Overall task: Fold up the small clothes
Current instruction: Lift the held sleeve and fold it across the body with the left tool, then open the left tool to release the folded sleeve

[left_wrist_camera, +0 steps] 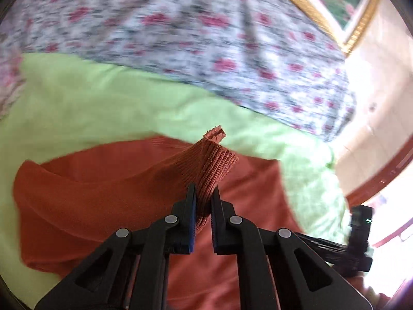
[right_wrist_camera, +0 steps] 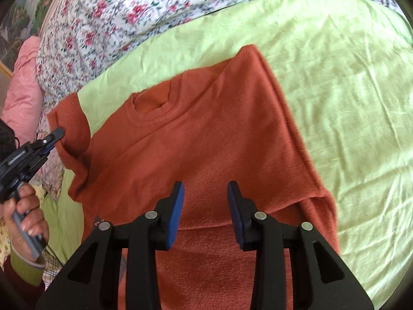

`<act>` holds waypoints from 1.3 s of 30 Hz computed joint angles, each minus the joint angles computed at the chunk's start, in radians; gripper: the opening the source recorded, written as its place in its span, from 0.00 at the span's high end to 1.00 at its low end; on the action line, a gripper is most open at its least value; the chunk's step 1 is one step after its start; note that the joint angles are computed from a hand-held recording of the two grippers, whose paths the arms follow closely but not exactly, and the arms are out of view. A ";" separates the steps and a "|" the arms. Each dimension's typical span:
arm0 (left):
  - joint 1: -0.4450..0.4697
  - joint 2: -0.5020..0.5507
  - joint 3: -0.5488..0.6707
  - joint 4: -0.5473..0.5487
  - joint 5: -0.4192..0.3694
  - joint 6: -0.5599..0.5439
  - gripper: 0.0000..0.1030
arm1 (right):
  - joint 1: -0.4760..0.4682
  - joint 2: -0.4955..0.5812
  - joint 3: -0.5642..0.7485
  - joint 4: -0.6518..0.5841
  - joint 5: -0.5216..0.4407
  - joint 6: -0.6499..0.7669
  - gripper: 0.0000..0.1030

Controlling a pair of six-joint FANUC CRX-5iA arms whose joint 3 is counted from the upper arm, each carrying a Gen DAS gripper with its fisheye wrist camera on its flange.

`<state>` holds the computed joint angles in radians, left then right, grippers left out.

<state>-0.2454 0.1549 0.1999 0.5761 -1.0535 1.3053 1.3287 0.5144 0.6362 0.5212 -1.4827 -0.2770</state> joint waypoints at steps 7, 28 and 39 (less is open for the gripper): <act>-0.136 0.067 -0.001 0.075 0.020 -0.029 0.93 | 0.029 -0.058 -0.086 0.042 -0.049 -0.111 0.65; 0.036 -0.123 -0.199 -0.243 -0.105 0.125 0.56 | -0.031 -0.006 -0.052 -0.018 0.036 -0.066 0.56; 0.160 -0.152 -0.240 -0.352 -0.063 0.236 0.57 | -0.098 0.100 0.100 -0.101 0.027 0.026 0.95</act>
<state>-0.0851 0.0025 -0.0398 0.2239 -1.1160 1.5411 1.2306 0.6142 0.7364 0.4198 -1.4560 -0.2506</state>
